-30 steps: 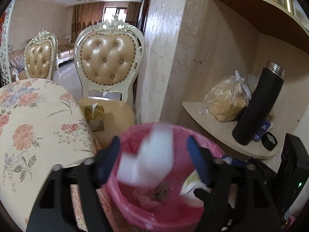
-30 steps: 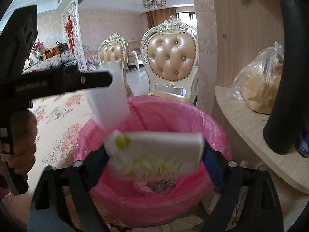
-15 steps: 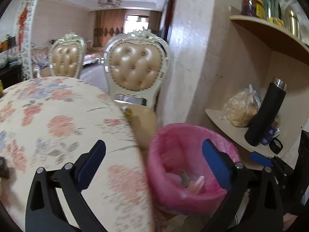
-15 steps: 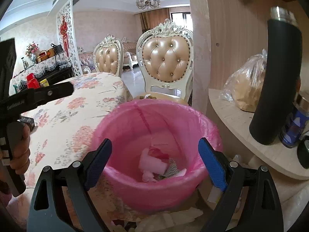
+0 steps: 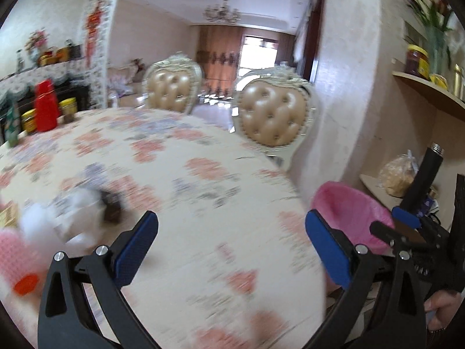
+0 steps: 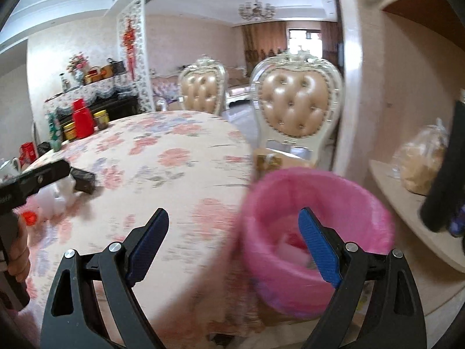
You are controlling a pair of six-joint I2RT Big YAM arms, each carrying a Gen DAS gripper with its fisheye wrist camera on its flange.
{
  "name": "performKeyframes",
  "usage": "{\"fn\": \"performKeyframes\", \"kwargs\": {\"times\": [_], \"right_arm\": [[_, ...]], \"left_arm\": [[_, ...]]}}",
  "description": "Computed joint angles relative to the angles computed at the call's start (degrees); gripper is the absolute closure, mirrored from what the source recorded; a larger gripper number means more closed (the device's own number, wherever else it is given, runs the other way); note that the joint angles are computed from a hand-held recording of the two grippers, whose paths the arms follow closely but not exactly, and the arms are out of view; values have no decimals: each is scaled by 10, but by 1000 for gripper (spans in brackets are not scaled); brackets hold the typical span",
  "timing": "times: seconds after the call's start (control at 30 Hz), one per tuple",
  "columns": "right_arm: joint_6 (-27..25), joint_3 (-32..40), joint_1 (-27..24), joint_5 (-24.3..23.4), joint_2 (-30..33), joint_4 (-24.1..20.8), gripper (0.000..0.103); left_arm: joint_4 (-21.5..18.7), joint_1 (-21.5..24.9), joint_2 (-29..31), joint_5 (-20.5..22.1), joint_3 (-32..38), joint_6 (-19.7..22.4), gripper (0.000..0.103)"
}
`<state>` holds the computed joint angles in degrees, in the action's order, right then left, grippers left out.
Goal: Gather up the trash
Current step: 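Return to the table and grasp the pink-orange foam fruit net with the right tool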
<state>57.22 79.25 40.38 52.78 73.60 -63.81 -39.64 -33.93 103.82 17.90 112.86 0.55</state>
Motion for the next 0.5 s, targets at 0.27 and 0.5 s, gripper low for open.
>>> {"fn": "performKeyframes", "kwargs": {"times": [0.27, 0.5], "right_arm": [[-91, 93, 5, -83, 120, 80, 17], [-166, 204, 10, -154, 227, 98, 17]], "left_arm": [[25, 84, -82, -32, -144, 25, 5], [14, 155, -107, -69, -195, 18, 5]]}}
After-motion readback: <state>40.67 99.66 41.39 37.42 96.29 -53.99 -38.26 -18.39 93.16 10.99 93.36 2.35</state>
